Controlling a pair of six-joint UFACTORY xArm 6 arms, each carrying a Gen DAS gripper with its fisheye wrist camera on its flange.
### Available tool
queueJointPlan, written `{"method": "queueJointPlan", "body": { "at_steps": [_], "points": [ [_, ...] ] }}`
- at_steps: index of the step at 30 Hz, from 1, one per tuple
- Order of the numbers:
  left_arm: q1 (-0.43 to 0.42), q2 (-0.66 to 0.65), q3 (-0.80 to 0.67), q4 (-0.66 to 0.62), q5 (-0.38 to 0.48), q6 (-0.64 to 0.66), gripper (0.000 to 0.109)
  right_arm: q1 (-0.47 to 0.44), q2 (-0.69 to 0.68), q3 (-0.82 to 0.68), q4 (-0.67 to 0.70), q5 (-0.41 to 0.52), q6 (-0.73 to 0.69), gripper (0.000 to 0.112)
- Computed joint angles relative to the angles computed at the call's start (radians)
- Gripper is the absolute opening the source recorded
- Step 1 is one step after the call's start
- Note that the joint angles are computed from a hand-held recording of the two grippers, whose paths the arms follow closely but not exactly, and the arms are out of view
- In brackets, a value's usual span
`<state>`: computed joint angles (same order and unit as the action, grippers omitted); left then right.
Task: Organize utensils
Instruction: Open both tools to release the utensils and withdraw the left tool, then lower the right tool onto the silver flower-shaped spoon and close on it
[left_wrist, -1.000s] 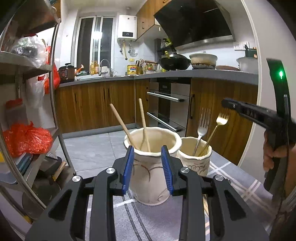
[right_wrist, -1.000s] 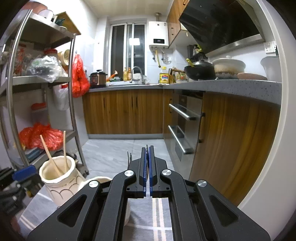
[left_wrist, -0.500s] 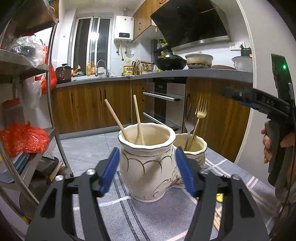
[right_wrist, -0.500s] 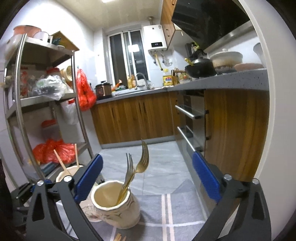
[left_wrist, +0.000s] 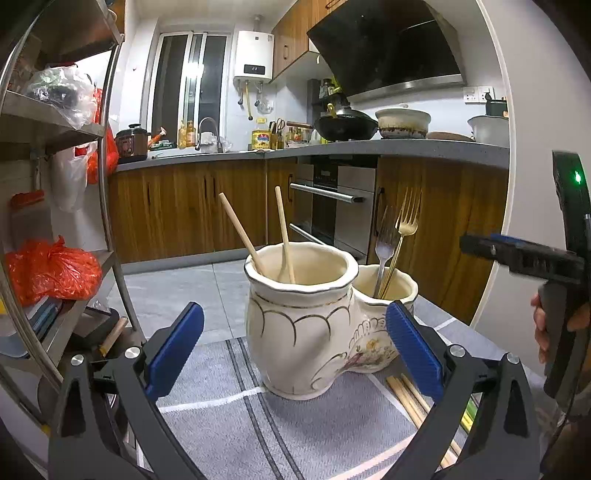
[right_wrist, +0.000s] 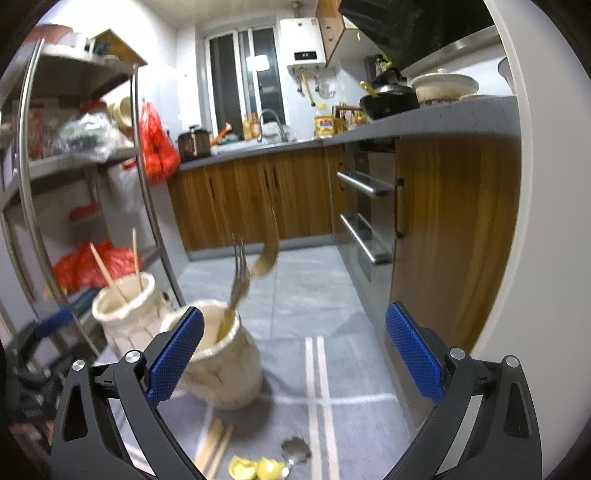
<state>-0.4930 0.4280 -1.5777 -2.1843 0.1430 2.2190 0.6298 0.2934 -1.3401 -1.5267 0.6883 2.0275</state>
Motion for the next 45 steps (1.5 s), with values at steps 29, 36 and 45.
{"method": "queueJointPlan", "body": {
  "at_steps": [29, 36, 45],
  "points": [
    [-0.089, -0.076, 0.200, 0.419, -0.057, -0.340, 0.097, -0.020, 0.017, 0.104, 0.327, -0.124, -0.313, 0.096],
    [-0.107, -0.055, 0.216, 0.572, -0.085, -0.503, 0.097, -0.030, 0.017, 0.115, 0.342, -0.172, -0.337, 0.079],
    [-0.103, -0.048, 0.226, 0.686, -0.082, -0.623, 0.097, -0.047, 0.034, 0.104, 0.414, -0.217, -0.419, 0.054]
  ]
}}
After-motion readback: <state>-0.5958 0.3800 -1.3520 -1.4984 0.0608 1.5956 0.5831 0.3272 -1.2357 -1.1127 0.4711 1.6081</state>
